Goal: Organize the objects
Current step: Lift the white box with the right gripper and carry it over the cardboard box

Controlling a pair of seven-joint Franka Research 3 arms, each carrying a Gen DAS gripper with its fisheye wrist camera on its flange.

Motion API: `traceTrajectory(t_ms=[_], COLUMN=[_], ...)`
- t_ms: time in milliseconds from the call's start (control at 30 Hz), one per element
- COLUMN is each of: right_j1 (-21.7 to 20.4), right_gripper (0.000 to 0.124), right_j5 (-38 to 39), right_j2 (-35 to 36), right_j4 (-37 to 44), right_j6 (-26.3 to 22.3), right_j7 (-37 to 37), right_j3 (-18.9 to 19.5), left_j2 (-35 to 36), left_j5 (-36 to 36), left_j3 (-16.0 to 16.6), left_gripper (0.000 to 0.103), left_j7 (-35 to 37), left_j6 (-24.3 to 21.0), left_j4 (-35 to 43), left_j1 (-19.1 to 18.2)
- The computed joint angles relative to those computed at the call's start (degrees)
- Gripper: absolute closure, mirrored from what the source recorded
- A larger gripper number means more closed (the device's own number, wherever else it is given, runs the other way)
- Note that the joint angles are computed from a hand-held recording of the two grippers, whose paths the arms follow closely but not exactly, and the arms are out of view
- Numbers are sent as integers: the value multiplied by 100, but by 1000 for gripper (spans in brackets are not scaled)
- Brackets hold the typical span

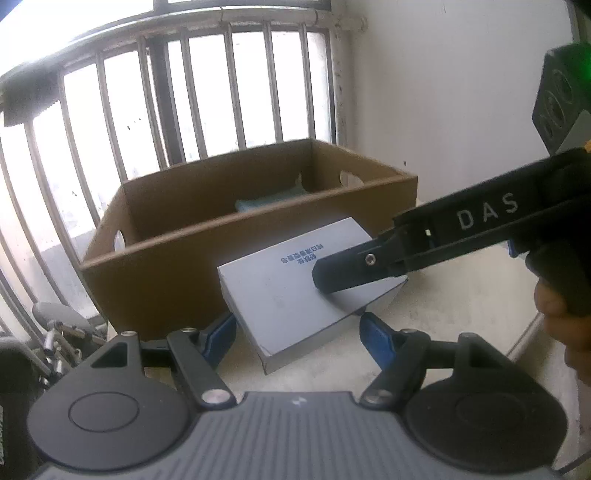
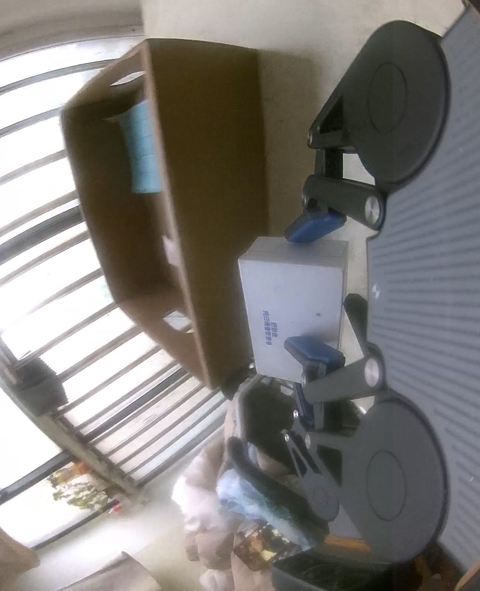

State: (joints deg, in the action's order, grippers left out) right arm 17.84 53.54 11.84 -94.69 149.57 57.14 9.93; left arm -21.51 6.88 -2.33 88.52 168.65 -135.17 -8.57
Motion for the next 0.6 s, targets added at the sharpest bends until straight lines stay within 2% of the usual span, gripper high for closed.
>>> traceTrajectory(t_ms=[333,600], right_j1=[-64,-53], right_gripper=[68,67], right_j5=[-139,-683], right_j2=[439,1103], right_j4=[861,1971], right_j6=[-108,-340], right_j7=[72,542], right_j3=[46,112], left_j2=[381,824], left_j5=[179,117], left_j3=[-82,-55], left_gripper=[28,28], left_j7=[-50,69], left_j6=[-39,-84], left_j4=[751,1407], left_j1=[251,368])
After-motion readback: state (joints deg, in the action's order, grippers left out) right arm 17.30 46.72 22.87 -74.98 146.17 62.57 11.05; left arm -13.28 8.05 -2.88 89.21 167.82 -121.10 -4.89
